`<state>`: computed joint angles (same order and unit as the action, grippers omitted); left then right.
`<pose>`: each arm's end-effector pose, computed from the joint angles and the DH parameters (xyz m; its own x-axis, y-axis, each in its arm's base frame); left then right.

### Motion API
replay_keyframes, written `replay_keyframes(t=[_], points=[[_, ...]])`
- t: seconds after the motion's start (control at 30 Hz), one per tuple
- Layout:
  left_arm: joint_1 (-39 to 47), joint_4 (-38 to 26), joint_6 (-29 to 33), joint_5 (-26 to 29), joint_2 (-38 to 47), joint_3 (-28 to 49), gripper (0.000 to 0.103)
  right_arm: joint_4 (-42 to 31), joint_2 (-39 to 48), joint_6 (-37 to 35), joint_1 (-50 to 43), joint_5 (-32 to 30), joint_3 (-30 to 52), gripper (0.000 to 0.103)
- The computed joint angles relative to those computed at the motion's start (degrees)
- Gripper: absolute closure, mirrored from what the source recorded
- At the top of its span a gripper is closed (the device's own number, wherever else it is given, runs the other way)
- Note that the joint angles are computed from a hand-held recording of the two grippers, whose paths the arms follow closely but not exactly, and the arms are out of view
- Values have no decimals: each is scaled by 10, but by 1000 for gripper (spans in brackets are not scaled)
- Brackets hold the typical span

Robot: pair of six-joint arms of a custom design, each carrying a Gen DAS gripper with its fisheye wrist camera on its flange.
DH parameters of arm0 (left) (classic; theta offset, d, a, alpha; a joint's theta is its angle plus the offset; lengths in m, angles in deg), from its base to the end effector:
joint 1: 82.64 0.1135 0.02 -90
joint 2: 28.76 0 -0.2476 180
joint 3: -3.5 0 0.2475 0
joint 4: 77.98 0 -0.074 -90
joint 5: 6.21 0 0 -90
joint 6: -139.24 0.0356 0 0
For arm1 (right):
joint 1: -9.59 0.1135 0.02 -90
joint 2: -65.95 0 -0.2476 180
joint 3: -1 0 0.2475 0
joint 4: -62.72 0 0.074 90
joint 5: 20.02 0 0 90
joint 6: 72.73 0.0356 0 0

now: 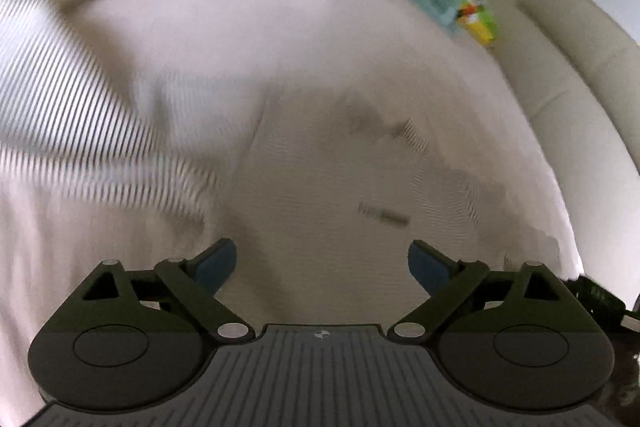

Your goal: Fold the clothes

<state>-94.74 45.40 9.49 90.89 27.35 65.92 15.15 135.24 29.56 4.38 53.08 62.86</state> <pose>0.1924 -0.0458 0.2621 -0.7609 -0.4858 -0.4302 -0.2619 0.8364 -0.4815 0.2398 -0.0115 0.2246 -0.8139 0.2787 -0.5097 0.0963 0.9300 0.3548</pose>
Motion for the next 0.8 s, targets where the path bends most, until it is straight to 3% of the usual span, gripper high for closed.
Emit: replay_keyframes(t=[0.13,0.27,0.43,0.5,0.63,0.7,0.8], points=[[-70,-7,-60,-54,-3,-20,6,84,40,102,-119,-114,-34,13],[-99,-15,-71,-83,22,-1,4,185,93,135,-124,-128,-40,16],[-93,-32,-81,-75,0,-4,4,328,205,266,-132,-197,6,17],[-91,-41,-80,-71,-16,-7,4,368,210,299,-130,-235,20,17],[-75,-44,-75,-49,-46,-19,4,377,127,237,-52,-300,27,15],[-56,-41,-73,-26,-59,-26,4,326,109,167,20,-315,46,13],[-25,-43,-75,8,-83,-36,4,229,134,80,140,-263,95,13]])
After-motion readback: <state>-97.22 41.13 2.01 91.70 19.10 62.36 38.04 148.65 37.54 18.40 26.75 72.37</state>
